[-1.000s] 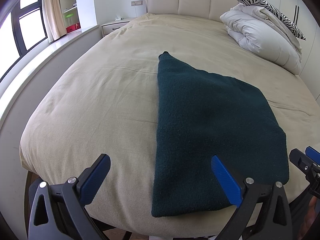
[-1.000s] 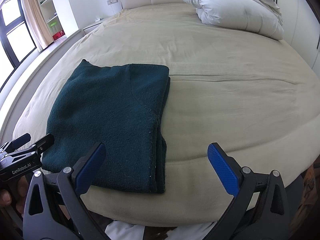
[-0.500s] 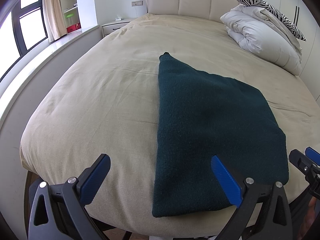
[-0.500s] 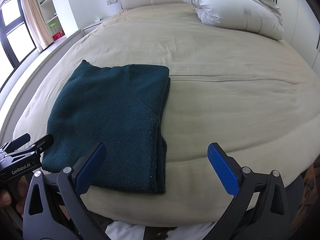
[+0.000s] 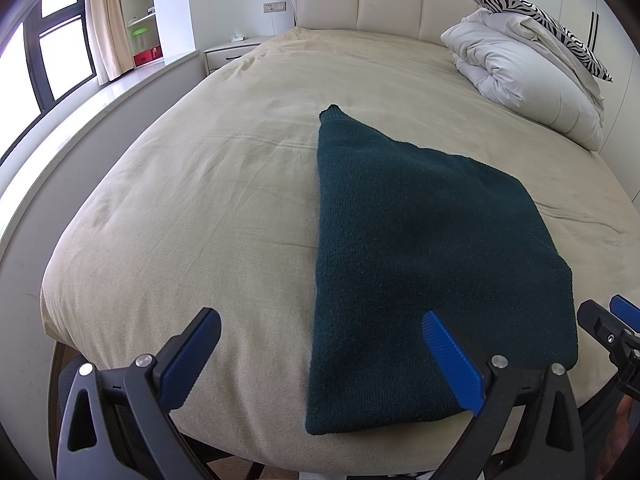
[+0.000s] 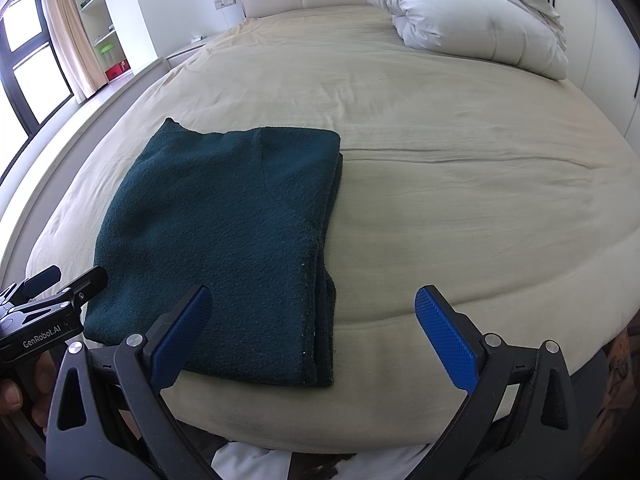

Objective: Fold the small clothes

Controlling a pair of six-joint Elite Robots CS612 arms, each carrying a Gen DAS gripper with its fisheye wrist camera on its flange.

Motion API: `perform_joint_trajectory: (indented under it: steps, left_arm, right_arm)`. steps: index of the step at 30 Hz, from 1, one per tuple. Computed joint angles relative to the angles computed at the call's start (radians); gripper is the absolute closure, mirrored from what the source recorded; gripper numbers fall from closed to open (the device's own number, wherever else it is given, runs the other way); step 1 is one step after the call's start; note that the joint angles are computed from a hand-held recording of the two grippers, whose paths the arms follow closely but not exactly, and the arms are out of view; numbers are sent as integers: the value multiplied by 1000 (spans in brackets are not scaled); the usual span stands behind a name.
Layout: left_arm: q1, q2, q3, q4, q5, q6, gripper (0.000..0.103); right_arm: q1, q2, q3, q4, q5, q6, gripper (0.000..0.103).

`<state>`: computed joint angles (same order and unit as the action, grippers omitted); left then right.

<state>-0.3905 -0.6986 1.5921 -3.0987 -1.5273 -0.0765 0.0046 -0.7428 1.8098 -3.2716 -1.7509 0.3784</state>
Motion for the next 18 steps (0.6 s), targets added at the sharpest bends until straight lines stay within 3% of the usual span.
perform_joint_trajectory:
  steps: [18]
  left_arm:
    - [0, -1, 1, 2, -1, 0, 0]
  right_arm:
    - [1, 1, 0, 4, 12, 5, 0]
